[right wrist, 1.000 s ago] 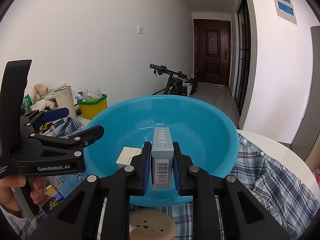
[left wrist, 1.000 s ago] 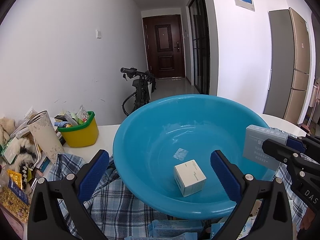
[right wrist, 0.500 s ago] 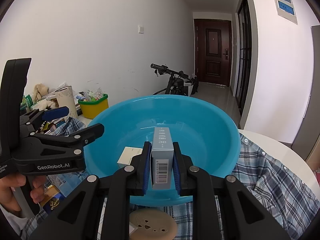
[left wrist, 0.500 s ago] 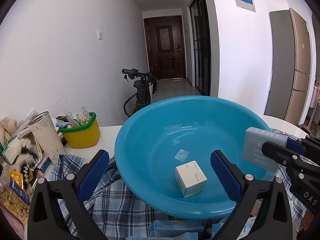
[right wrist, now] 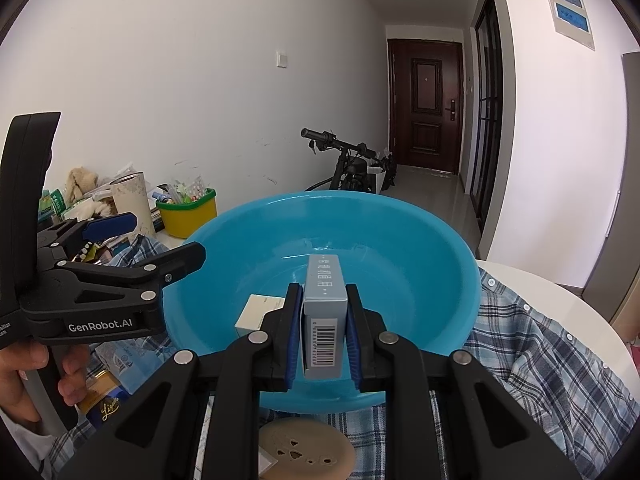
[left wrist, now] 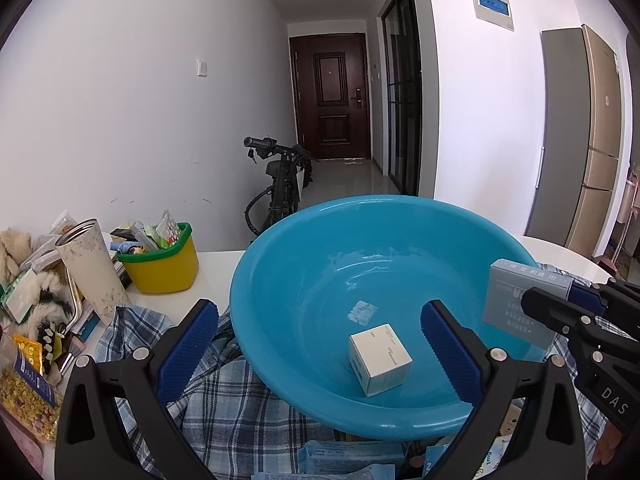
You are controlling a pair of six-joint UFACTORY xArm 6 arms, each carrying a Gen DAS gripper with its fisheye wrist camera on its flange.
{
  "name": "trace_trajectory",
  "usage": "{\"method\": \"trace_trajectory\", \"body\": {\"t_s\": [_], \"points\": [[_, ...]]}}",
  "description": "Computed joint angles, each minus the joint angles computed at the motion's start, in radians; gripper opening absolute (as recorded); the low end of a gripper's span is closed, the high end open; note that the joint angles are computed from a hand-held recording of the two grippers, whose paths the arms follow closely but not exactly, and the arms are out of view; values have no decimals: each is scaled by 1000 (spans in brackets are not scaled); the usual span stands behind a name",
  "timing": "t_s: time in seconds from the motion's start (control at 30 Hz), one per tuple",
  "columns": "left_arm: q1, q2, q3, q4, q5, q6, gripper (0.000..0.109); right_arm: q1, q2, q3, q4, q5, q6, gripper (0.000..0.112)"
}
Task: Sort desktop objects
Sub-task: 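Lower the grey slim box into the basin and open the right tool, then withdraw both tools from the basin back toward the cluttered boxes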
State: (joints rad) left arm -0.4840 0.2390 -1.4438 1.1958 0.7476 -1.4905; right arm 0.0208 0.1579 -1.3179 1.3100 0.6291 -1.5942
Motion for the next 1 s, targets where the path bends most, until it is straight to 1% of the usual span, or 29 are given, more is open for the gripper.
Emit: {"method": "trace_trajectory", "body": {"t_s": [0.03,0.1,0.13,0.17,0.27,0.4,0.5,0.6,0.63,0.73,0.87,1.0], "points": [[0,0,0,4,-1,-4,103,2,-3,4,13,-9,-11,52],[0,-2,1,4,-2,-5,103,6,-14,14,50,-36,-34,101],[0,-2,2,5,-3,-7,103,7,-28,29,119,-55,-88,103],[-1,-2,1,4,-2,-7,103,5,-36,35,152,-54,-115,103],[-1,-4,1,3,-4,-12,103,-6,-53,43,202,-37,-151,103],[-6,-12,7,20,-9,-26,103,0,-39,29,163,-46,-107,103],[-12,-21,11,33,-16,-34,103,-4,-35,22,171,-21,-115,103],[-20,-36,15,45,-22,-42,103,2,-15,-9,95,-5,-25,103],[-23,-43,18,43,-19,-44,103,2,-22,-6,96,-2,-17,103],[-30,-87,59,43,-39,-54,103,-17,-73,28,117,38,-25,103],[-53,-140,106,49,-18,-66,103,-39,-158,99,138,37,-78,103],[-74,-203,171,64,-21,-107,103,-70,-228,168,144,55,-96,103]]}}
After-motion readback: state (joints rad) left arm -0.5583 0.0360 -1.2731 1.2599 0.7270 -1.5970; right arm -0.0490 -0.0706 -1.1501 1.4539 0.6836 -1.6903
